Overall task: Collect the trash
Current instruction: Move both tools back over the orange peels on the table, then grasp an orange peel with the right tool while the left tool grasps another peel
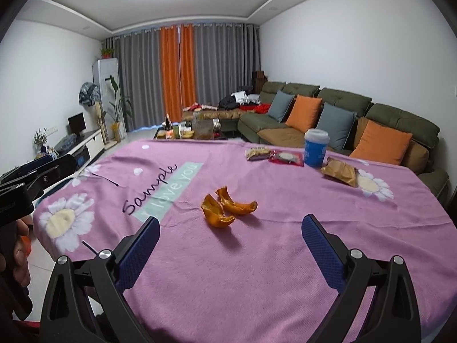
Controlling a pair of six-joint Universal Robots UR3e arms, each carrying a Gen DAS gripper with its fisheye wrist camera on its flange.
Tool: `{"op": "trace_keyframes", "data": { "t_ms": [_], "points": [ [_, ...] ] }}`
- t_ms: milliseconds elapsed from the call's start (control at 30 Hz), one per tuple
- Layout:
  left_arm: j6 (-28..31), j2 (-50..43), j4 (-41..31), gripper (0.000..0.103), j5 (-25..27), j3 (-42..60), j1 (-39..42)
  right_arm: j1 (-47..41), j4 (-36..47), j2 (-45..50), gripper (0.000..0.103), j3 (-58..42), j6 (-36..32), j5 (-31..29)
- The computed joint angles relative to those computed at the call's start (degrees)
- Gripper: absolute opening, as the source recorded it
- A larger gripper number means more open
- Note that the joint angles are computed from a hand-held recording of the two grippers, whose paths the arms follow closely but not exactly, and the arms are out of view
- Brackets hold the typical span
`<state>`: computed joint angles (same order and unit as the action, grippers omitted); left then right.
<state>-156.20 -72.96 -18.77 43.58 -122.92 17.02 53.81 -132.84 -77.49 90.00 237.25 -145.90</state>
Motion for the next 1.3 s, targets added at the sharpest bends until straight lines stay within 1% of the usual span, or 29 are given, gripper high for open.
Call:
{"op": "trace_keyframes", "data": {
  "t_ms": [67,167,200,267,333,467,533,567,667,700,767,800,867,1033,1133,1233,1300],
  "points": [
    [-0.86,-4.19,1.48,0.097,2.53,2.35,-2.81,-2.26,-1.46,-0.03,0.096,0.64,-2.41,2.51],
    [-1.79,-8.98,3.23,0.097,4.81,5.02,-5.91,-5.56,-4.86,0.11,0.096,1.85,-6.28,6.46],
    [-2.02,-9.91,3.61,0.097,5.36,5.52,-6.69,-6.87,-5.98,0.11,0.094,2.3,-7.53,8.13],
    [-2.21,-12.9,4.02,0.097,6.6,7.49,-8.48,-9.33,-8.27,0.02,0.09,3.27,-9.68,11.51],
    [-2.66,-15.83,4.57,0.097,7.98,9.64,-10.42,-11.81,-10.45,-0.22,0.082,4.41,-11.27,15.34],
    [-3.22,-21.23,4.56,0.097,9.89,14.41,-13.67,-16.09,-13.84,-0.33,0.073,6.41,-13.34,22.45],
    [-3.62,-23.84,4.62,0.097,10.76,16.94,-15.19,-18.0,-15.12,-0.74,0.063,7.55,-13.65,26.17],
    [-3.7,-24.87,4.4,0.097,11.17,18.07,-15.88,-19.0,-15.24,-1.19,0.06,8.04,-13.79,28.27],
    [-4.12,-28.15,4.12,0.097,12.21,21.52,-17.89,-20.8,-16.44,-2.12,0.049,9.48,-14.04,31.66],
    [-4.29,-28.97,3.99,0.097,12.49,22.44,-18.43,-21.15,-16.89,-2.35,0.042,9.83,-14.21,32.65],
    [-4.51,-31.06,3.18,0.097,12.96,25.14,-19.65,-21.72,-17.13,-2.41,0.033,9.94,-14.62,34.15],
    [-4.61,-31.73,2.79,0.097,13.22,26.22,-20.25,-22.21,-17.28,-2.4,0.024,10.04,-15.08,35.41],
    [-4.48,-33.72,2.35,0.097,13.49,28.89,-21.51,-22.61,-17.64,-2.55,0.023,10.26,-15.42,36.3],
    [-4.45,-38.0,-0.96,0.097,14.23,35.22,-24.36,-24.6,-21.85,-5.64,0.012,14.59,-15.11,38.91],
    [-4.01,-40.27,-3.67,0.097,14.44,38.81,-26.19,-24.39,-22.38,-9.02,0.011,17.33,-13.74,37.97],
    [-4.12,-43.14,-6.76,0.097,14.41,42.92,-28.25,-23.92,-21.08,-13.42,0.011,20.22,-11.51,35.82],
    [-4.2,-45.5,-10.27,0.097,14.69,46.75,-29.7,-23.86,-20.89,-17.12,0.01,23.09,-9.41,34.5]
  ]
}}
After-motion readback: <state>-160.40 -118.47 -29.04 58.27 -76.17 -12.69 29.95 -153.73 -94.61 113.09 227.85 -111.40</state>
